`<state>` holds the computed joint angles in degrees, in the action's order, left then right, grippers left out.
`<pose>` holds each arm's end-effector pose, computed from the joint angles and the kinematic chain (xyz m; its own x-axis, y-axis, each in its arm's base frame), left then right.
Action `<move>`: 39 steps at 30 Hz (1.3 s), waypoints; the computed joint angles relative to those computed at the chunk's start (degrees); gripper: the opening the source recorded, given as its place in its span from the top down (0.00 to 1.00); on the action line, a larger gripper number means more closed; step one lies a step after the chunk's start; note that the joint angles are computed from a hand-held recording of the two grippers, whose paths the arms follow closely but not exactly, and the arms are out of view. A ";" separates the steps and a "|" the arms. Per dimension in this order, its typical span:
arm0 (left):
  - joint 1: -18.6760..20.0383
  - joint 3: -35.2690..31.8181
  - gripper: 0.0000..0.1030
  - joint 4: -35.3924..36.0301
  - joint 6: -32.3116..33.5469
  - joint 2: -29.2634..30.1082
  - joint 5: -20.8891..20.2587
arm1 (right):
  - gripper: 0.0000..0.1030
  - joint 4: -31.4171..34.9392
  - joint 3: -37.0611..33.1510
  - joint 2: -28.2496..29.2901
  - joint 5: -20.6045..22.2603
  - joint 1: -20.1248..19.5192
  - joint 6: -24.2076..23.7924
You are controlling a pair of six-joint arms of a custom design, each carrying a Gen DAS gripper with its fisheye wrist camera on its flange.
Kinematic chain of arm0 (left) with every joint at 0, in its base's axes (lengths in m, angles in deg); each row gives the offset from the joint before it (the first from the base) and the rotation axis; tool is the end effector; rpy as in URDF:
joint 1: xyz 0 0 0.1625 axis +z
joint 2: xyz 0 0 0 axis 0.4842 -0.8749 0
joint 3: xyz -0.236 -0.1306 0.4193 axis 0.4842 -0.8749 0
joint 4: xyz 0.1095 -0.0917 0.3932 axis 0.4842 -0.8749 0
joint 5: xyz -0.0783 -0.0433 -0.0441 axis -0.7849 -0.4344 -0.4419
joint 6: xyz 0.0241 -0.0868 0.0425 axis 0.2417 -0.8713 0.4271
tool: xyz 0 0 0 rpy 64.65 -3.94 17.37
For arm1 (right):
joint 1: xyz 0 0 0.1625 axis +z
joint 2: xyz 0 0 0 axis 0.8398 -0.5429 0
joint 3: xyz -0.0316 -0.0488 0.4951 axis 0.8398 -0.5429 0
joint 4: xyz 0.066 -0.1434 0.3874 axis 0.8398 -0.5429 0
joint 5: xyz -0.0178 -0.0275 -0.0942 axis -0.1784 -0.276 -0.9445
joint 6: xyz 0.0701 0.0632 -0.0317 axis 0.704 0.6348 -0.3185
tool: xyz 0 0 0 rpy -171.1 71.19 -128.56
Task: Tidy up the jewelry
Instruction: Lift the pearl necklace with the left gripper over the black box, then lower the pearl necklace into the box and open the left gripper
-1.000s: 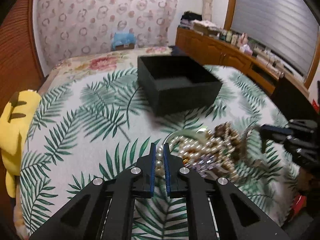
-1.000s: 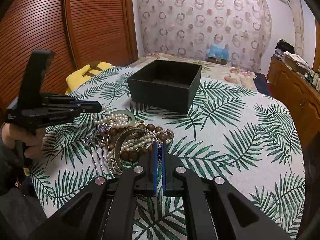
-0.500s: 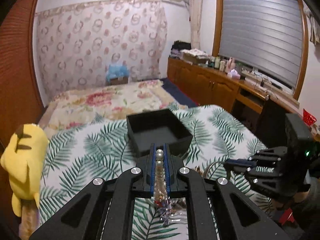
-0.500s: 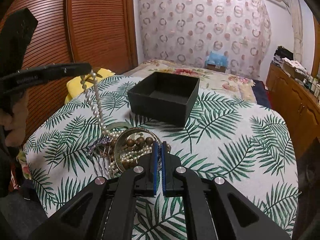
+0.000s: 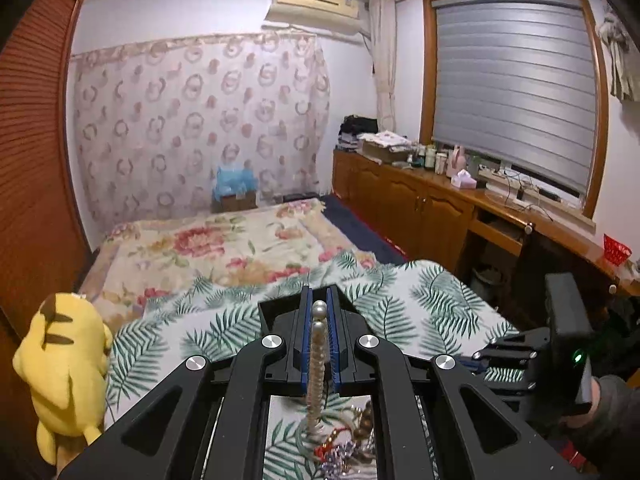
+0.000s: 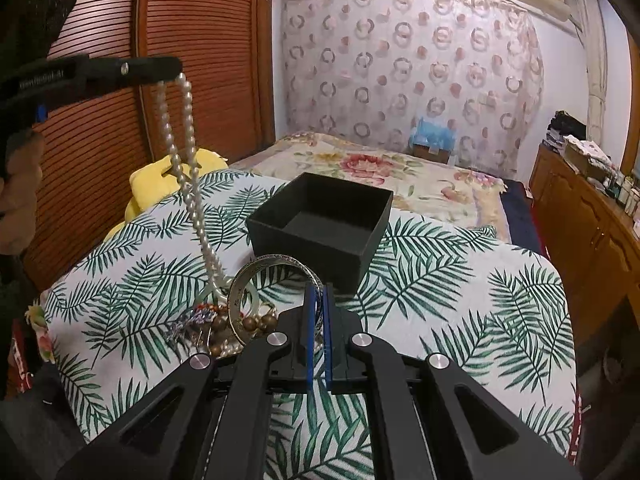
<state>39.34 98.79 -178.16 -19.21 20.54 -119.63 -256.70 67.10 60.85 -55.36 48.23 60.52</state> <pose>-0.2129 -0.8897 0.2826 -0.4200 0.8266 -0.3747 0.8808 0.2719 -0.3877 0.2853 -0.7832 0.0926 -0.7097 0.0621 0.7018 -0.5295 0.6101 -0.5894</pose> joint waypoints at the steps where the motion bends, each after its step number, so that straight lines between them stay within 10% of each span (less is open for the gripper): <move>1: -0.15 -0.44 0.94 0.15 0.03 0.14 -0.24 | 0.96 0.15 -0.14 0.01 0.16 -0.06 0.04; 39: -0.08 -44.96 0.94 24.85 -2.53 25.40 3.86 | 0.95 23.68 -25.16 7.46 5.62 -5.50 -1.77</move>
